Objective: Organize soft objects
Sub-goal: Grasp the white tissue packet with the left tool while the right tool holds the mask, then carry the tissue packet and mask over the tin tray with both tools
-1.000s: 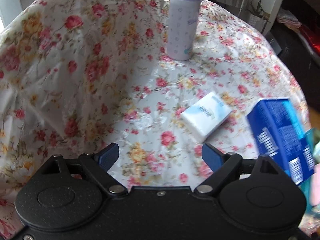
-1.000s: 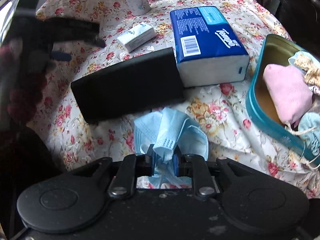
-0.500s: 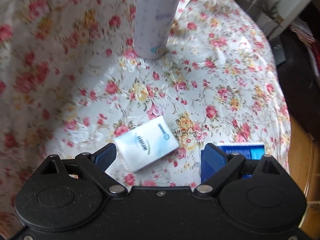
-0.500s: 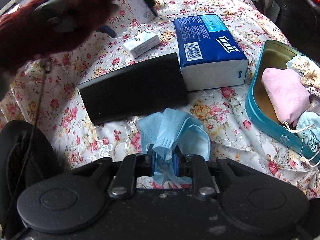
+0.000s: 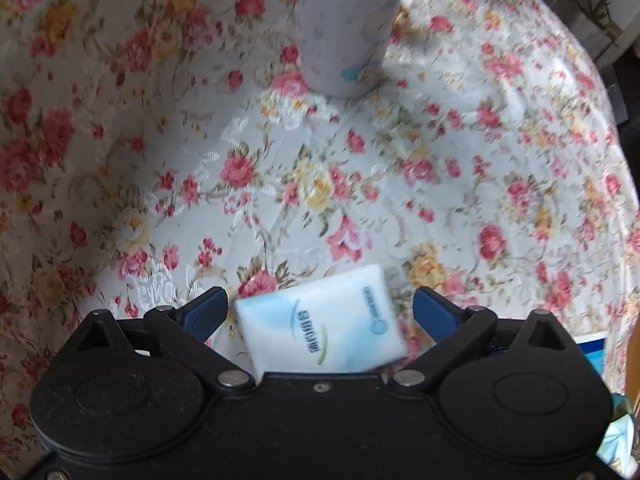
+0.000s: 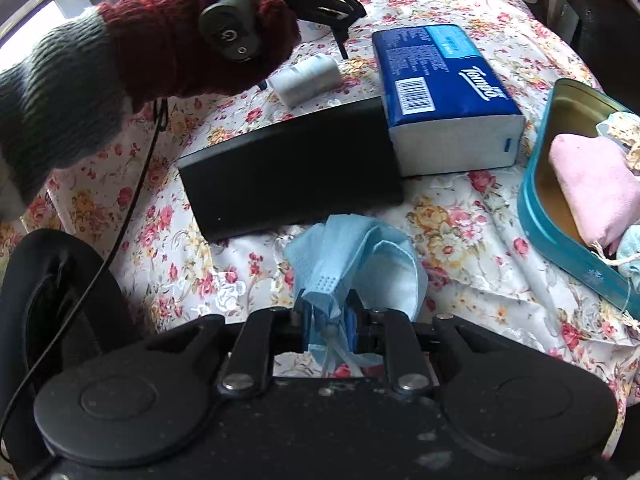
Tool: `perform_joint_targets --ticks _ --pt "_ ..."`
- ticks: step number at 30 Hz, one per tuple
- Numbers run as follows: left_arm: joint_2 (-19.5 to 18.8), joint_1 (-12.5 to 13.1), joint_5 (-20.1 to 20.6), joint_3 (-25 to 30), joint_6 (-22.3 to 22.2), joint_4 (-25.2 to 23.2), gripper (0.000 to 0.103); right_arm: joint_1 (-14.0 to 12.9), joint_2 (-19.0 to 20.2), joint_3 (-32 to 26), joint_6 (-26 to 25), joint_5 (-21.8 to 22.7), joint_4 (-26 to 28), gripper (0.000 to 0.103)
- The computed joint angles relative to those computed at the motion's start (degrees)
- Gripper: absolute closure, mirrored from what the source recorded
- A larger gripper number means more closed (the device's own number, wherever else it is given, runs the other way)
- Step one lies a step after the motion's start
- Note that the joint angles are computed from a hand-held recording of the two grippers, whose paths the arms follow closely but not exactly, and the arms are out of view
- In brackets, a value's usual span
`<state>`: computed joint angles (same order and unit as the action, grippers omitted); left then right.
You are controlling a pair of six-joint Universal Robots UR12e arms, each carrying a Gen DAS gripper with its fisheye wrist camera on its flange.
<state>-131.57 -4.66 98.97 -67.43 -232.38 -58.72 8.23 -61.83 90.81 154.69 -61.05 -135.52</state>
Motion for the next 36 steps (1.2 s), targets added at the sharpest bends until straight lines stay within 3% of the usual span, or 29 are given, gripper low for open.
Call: perform_joint_targets --ticks 8,10,12,13,17,31,36 --pt "-0.5 -0.5 1.5 0.1 2.3 -0.8 0.005 0.3 0.2 -0.3 -0.5 0.1 1.2 0.085" --pt "-0.5 -0.4 1.2 -0.2 1.9 0.1 0.010 0.3 0.2 -0.4 -0.6 0.0 1.5 0.085" --pt "0.1 -0.6 2.3 -1.1 2.1 1.9 0.026 0.4 0.2 -0.4 -0.2 -0.3 1.2 0.085" --pt "0.5 -0.6 2.3 -1.8 2.6 3.1 0.026 0.4 0.2 -0.5 -0.3 -0.4 1.2 0.086" --pt "3.2 -0.2 -1.1 -5.8 1.6 7.8 0.027 0.2 0.0 -0.6 0.0 -0.3 1.6 0.087" --pt "12.3 -4.2 1.5 -13.9 6.9 12.1 0.026 -1.3 -2.1 0.3 2.7 0.4 2.7 0.087" --pt "14.7 -5.6 0.5 -17.5 7.0 13.3 0.026 -2.0 -3.3 1.3 3.4 0.4 3.1 0.087"
